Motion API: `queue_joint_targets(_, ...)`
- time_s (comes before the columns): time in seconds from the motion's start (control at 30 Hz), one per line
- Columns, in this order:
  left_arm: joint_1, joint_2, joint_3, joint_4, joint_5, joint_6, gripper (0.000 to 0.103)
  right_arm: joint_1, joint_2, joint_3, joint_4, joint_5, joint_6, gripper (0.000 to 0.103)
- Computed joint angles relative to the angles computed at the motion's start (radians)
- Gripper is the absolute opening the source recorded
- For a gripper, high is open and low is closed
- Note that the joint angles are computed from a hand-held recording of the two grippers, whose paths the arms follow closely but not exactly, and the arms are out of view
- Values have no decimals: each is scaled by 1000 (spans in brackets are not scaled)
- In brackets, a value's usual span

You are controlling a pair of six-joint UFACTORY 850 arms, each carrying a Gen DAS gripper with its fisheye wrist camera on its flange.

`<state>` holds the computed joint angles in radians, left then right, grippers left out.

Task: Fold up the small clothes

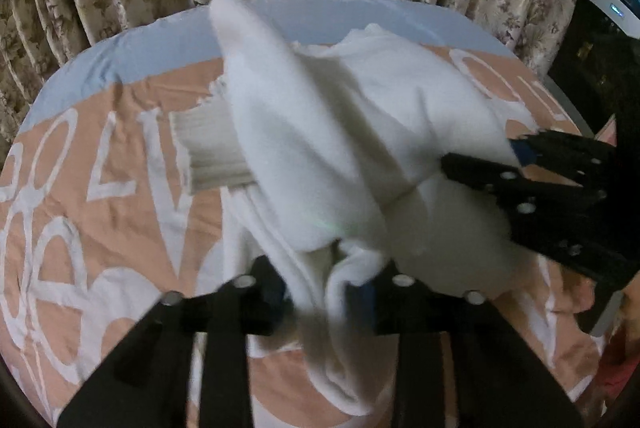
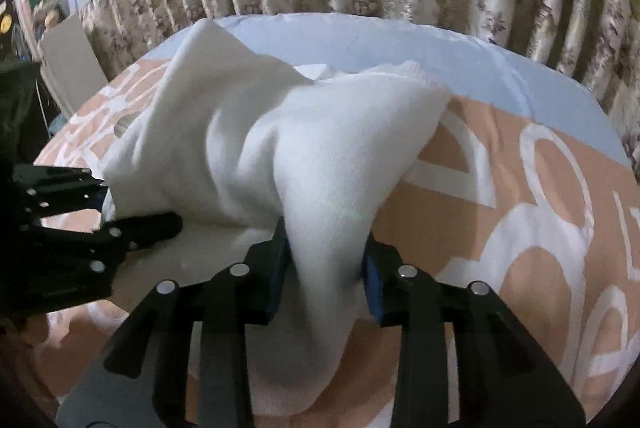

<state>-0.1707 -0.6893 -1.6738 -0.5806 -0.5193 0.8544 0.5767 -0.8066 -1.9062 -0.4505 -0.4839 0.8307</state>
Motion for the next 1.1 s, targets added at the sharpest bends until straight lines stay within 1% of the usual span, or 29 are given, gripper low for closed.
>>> queue_joint_targets(0.03, 0, 5, 5, 14, 16, -12, 50, 3, 4, -3, 7, -17, -9, 41)
queue_joint_targets(0.1, 3, 10, 6, 9, 12, -9, 51, 7, 31, 23, 5, -4, -2, 48)
queue_joint_targets(0.17, 8, 25, 10, 7, 2, -9, 58, 13, 65, 61, -40, 11, 60, 59)
queue_joint_targets(0.2, 9, 38, 26, -5, 11, 7, 68, 17, 81, 80, -68, 5, 98, 62)
queue_joint_targets(0.23, 11, 54, 45, -14, 30, 29, 74, 22, 89, 93, -76, -6, 115, 64)
queue_joint_targets(0.27, 12, 64, 58, -6, 51, 37, 74, 22, 92, 99, -72, -14, 110, 64)
queue_joint_targets(0.33, 15, 60, 58, 41, 73, 12, 74, 33, 88, 106, -91, -58, 122, 64)
queue_joint_targets(0.4, 26, 34, 31, 73, 58, -19, 77, 41, 83, 115, -115, -87, 136, 65)
queue_joint_targets(0.43, 32, 23, 22, 74, 52, -18, 80, 46, 81, 120, -145, -99, 159, 68)
queue_joint_targets(0.47, 35, 14, 17, 78, 53, -16, 81, 50, 79, 122, -183, -117, 194, 72)
queue_joint_targets(0.57, 36, 5, 23, 38, 83, 72, 82, 55, 71, 113, -227, -141, 241, 72)
queue_joint_targets(0.6, 38, 3, 19, 30, 78, 85, 82, 54, 69, 110, -227, -143, 241, 72)
queue_joint_targets(0.7, 67, -49, -76, -22, -50, 94, 82, 53, 93, 139, -219, -104, 250, 72)
queue_joint_targets(0.73, 80, -73, -122, -24, -110, 71, 82, 55, 106, 151, -240, -99, 272, 72)
queue_joint_targets(0.77, 89, -79, -139, -31, -137, 66, 82, 57, 114, 156, -253, -99, 285, 73)
queue_joint_targets(0.8, 95, -72, -138, -48, -142, 75, 82, 58, 123, 162, -265, -94, 297, 73)
queue_joint_targets(0.87, 99, -46, -119, -76, -135, 108, 82, 57, 135, 170, -286, -78, 326, 74)
queue_joint_targets(1.0, 80, -6, -82, -102, -68, 156, 82, 52, 115, 129, -280, -86, 327, 74)
queue_joint_targets(1.1, 73, -34, -126, -61, -56, 96, 82, 50, 84, 84, -267, -117, 309, 74)
